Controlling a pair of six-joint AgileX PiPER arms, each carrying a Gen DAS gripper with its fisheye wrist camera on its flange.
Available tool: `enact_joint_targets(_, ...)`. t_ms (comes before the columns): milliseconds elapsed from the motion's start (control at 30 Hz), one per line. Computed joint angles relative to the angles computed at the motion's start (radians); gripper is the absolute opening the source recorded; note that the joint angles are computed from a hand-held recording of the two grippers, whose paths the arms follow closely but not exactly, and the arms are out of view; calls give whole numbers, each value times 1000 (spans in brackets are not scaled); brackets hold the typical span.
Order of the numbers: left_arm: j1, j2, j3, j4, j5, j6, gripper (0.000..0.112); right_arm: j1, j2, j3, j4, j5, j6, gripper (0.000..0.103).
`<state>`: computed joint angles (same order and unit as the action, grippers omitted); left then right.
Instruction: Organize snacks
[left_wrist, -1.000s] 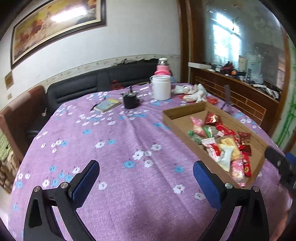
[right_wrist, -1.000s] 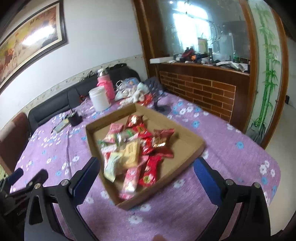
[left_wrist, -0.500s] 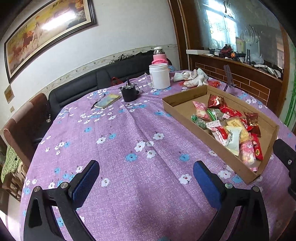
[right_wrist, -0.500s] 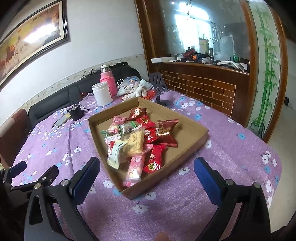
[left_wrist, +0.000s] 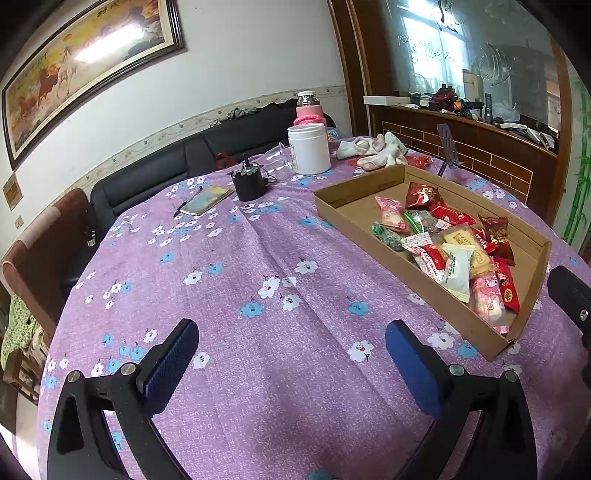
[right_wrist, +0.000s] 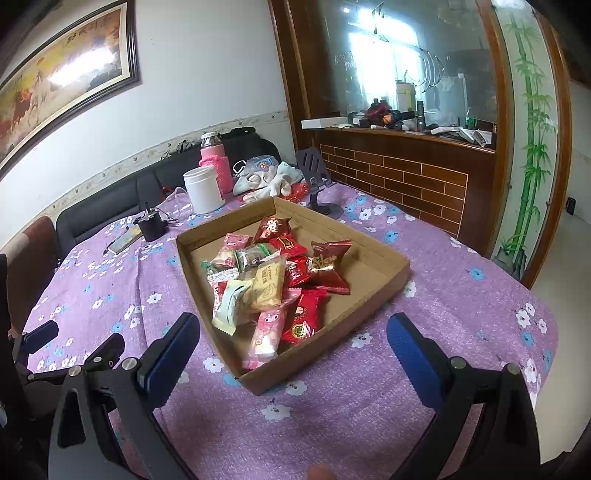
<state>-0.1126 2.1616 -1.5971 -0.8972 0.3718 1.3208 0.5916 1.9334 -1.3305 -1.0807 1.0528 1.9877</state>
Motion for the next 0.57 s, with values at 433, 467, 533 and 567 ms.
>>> enact_joint_targets(433,12,23,-57,86,71,-107,102,15,46,-77,28,59,-87,101)
enact_joint_targets(467,14,27,-67,99,80,-124,102,16,50,-84,30,66,-95,101)
enact_joint_targets(533,24,42,-98,115,120,-149,102,17,52,-89,32,71,-100,101)
enact_joint_targets(567,25,45,-104,125,122,-164,102,17,52,-88,31,69,-99,101)
